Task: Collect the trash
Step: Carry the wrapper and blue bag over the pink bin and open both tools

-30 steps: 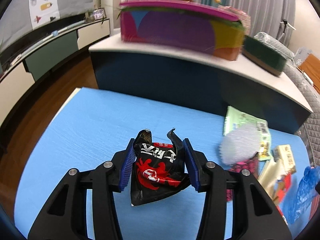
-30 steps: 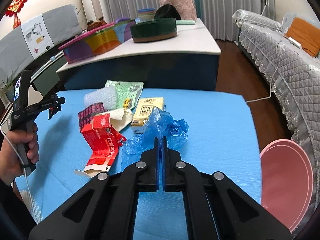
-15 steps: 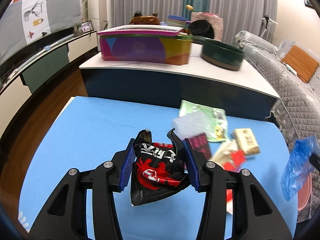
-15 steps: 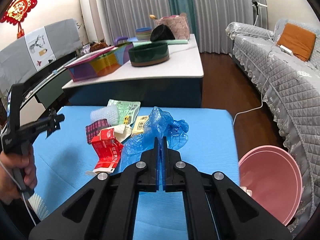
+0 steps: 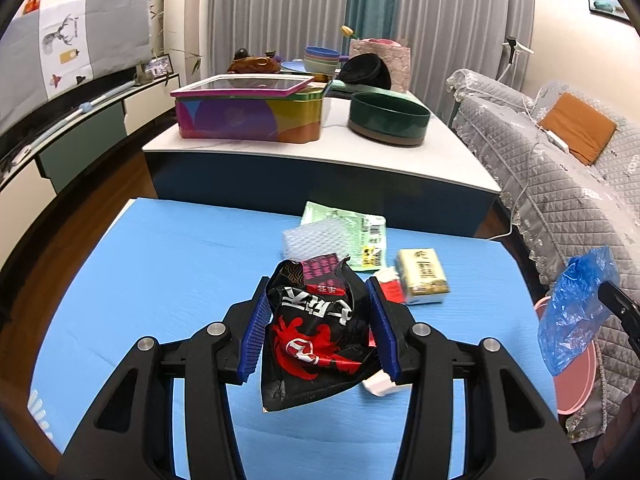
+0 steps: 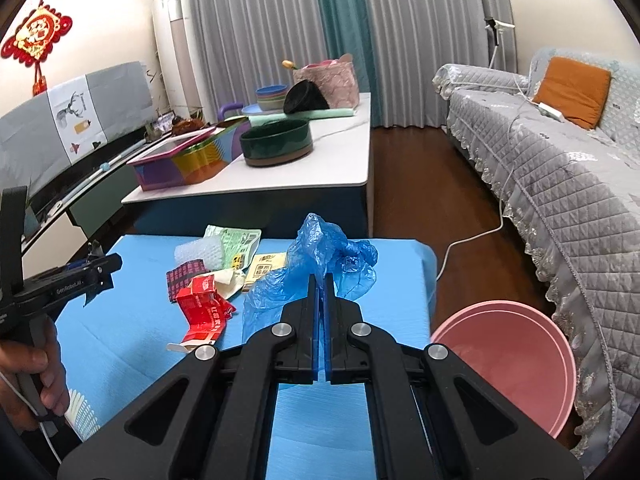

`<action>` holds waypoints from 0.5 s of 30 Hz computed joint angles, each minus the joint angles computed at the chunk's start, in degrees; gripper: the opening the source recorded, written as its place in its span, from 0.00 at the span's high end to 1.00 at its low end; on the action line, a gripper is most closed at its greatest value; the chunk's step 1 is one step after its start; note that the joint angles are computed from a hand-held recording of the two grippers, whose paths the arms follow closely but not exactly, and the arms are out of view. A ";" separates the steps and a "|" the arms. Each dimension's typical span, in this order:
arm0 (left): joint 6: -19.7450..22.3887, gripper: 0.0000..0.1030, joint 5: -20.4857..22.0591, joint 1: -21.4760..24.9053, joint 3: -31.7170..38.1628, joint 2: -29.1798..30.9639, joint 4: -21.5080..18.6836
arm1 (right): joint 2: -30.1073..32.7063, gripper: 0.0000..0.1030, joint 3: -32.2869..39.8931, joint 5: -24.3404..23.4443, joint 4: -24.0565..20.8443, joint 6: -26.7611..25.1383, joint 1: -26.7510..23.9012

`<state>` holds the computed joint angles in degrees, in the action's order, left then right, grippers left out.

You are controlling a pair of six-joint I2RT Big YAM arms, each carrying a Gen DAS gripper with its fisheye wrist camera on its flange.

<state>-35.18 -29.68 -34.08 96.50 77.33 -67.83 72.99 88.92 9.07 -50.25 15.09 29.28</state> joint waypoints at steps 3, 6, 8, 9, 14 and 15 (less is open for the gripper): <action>-0.56 0.55 -0.51 -1.06 0.39 0.30 -0.10 | -0.89 0.98 -0.41 0.33 0.02 -0.12 -0.50; -0.44 0.55 -1.23 -2.07 0.90 0.70 -0.26 | -1.70 0.98 -0.82 0.52 0.07 -0.18 -1.15; -0.39 0.55 -1.47 -2.70 1.28 0.94 -0.35 | -2.21 0.98 -1.11 0.58 0.08 -0.03 -1.58; -0.34 0.55 -1.58 -2.96 1.48 1.09 -0.37 | -2.41 0.98 -1.22 0.56 0.07 0.05 -1.80; 0.50 0.55 -2.26 -4.62 2.64 1.98 -0.01 | -3.43 0.98 -1.96 0.65 -0.02 0.42 -2.94; 0.64 0.55 -2.14 -4.79 2.88 2.23 0.13 | -3.67 0.98 -2.12 0.71 -0.05 0.48 -3.12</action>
